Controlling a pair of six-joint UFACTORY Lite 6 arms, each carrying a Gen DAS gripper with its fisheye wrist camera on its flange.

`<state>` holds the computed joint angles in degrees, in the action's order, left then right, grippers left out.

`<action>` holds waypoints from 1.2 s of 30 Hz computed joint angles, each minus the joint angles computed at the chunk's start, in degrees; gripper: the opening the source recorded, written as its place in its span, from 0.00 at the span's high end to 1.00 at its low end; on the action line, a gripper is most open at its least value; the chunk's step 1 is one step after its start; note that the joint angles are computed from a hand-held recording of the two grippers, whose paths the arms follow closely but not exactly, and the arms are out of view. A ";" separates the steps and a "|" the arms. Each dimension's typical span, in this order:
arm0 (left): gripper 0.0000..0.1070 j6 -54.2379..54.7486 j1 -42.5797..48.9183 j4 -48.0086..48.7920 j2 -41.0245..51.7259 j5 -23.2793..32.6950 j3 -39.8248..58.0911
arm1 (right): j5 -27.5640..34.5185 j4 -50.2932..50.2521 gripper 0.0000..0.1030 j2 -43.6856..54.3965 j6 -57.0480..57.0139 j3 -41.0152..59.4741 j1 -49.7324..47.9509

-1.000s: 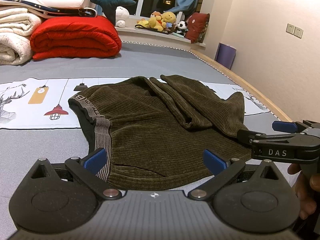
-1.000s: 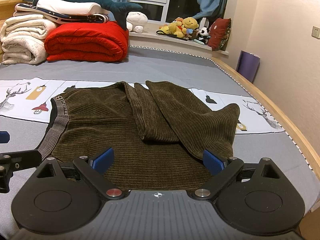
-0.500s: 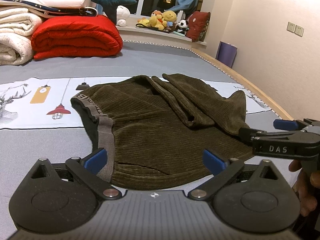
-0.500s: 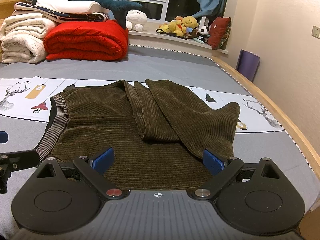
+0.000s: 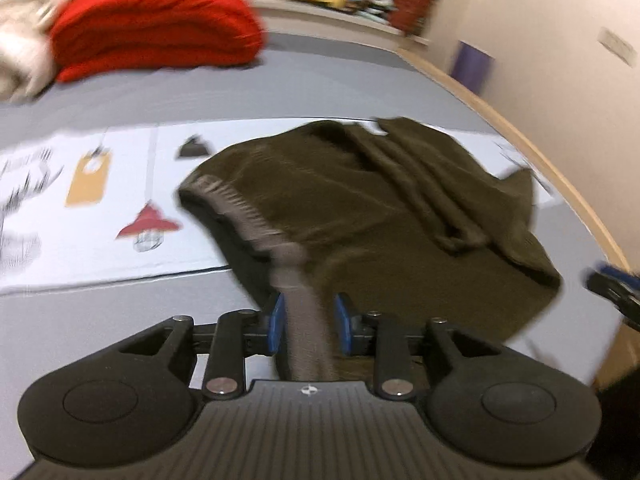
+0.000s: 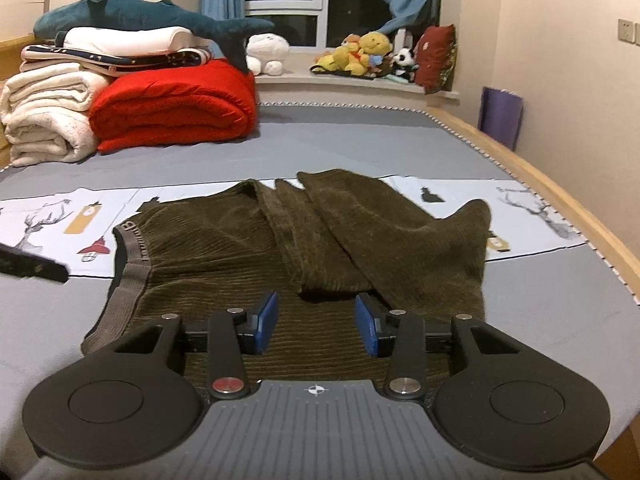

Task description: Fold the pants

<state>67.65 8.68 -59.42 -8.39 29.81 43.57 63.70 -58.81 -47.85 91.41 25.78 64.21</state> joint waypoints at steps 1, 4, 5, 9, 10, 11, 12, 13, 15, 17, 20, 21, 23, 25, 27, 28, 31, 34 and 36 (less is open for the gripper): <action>0.71 1.66 1.68 -2.62 4.78 -0.10 1.28 | -1.59 0.26 0.56 0.24 -0.71 0.16 -1.20; 0.66 -7.14 4.52 -2.16 15.66 4.44 8.71 | -5.60 0.44 0.54 1.61 -1.95 1.01 -3.96; 0.57 -9.66 4.29 -0.97 17.59 5.62 10.85 | -7.10 0.26 0.54 2.16 -1.90 1.28 -4.92; 0.42 -12.55 0.77 1.12 22.14 3.51 14.09 | -12.59 -0.92 0.51 5.14 -1.56 2.75 -8.67; 0.39 -12.62 0.42 0.92 23.39 3.71 14.87 | -13.77 -1.50 0.50 6.11 -1.03 3.15 -9.24; 0.33 -13.13 -0.41 0.79 24.60 3.53 15.68 | -14.86 -1.89 0.49 6.78 -0.79 3.48 -9.84; 0.27 -13.12 -1.41 0.38 25.97 2.80 16.49 | -15.83 -2.33 0.47 7.68 -0.47 3.80 -10.42; 0.26 -12.79 -2.23 -0.07 27.38 1.91 17.28 | -16.65 -2.56 0.46 8.51 -0.29 4.05 -10.87; 0.26 -12.60 -4.63 -0.80 30.91 -0.22 19.03 | -18.22 -2.60 0.46 10.39 -0.37 4.65 -11.81; 0.25 -13.03 -6.37 -0.60 33.68 -1.70 20.36 | -18.72 -2.39 0.45 11.41 -0.66 4.83 -12.12; 0.27 -5.61 -10.00 -5.26 33.65 -6.43 18.78 | -18.35 -1.92 0.45 12.02 -1.09 4.78 -11.76; 0.29 -3.29 -11.50 -6.04 33.28 -8.14 18.10 | -17.91 -1.93 0.45 12.11 -1.09 4.69 -11.53; 0.62 -1.55 -13.82 -5.83 31.93 -13.70 16.22 | -16.60 -2.31 0.45 12.55 -0.37 4.52 -10.73; 0.75 3.10 -12.61 -9.37 30.84 -12.44 15.71 | -14.90 -2.60 0.45 12.85 0.44 4.47 -9.84; 0.78 11.66 -10.83 -17.23 26.55 -10.02 13.59 | -13.21 -3.07 0.45 13.35 1.67 4.41 -8.91; 0.79 15.81 -10.14 -20.80 23.65 -8.95 12.02 | -12.44 -3.16 0.45 13.53 2.14 4.38 -8.57; 0.81 16.68 -6.14 -20.93 13.59 -4.12 8.52 | -9.31 -3.19 0.45 14.24 4.51 4.39 -6.25; 0.81 14.09 1.42 -15.74 4.81 1.26 6.44 | -6.37 -2.81 0.45 14.11 6.39 4.35 -3.17; 0.81 10.25 9.14 -9.52 2.06 5.81 7.38 | -4.75 -2.88 0.45 13.96 7.34 4.46 -1.04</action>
<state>77.89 17.82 -68.94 -6.33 35.62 50.95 58.95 -61.69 -33.90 98.75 30.23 63.17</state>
